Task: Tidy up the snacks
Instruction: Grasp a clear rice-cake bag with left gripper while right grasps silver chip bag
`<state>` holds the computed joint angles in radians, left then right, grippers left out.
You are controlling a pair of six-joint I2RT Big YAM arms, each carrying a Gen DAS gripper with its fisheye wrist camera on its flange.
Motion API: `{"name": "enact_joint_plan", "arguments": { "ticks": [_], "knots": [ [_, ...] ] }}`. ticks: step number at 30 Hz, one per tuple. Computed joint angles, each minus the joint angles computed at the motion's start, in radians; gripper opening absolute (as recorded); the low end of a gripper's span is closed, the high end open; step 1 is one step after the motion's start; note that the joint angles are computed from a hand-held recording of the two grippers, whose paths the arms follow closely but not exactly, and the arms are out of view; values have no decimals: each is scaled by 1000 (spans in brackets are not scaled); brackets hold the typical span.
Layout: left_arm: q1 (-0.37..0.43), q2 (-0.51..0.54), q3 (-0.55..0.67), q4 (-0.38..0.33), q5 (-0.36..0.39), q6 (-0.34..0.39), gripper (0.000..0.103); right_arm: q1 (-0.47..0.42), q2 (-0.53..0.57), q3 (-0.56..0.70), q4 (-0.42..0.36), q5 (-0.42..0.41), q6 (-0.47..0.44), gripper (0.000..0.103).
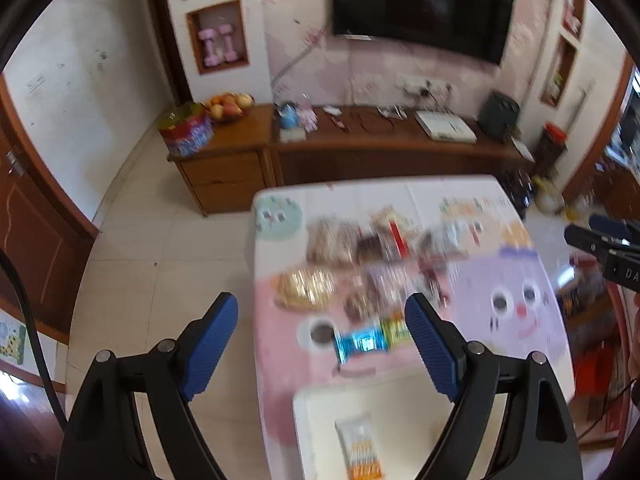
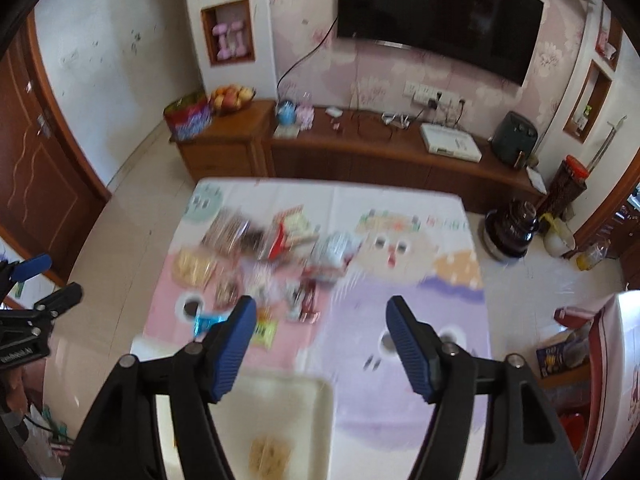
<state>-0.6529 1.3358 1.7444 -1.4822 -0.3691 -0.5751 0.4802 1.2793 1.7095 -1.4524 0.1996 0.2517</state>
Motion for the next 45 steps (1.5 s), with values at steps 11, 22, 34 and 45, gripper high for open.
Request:
{"name": "enact_joint_plan", "arguments": {
  "ticks": [11,22,34,45],
  "knots": [
    [174,233,19,75,55,47,90,-166,294,89,80,-139,-17,75],
    [257,376,-151,162,153,-246,88,-191,474,31,138,-255,60,75],
    [255,422,-202,184,233,-408,88,-197,544,6,140,-305,77,76],
    [210,426,-205,209,243,-398,52,-171,506,-86,163,-279,60,57]
  ]
}}
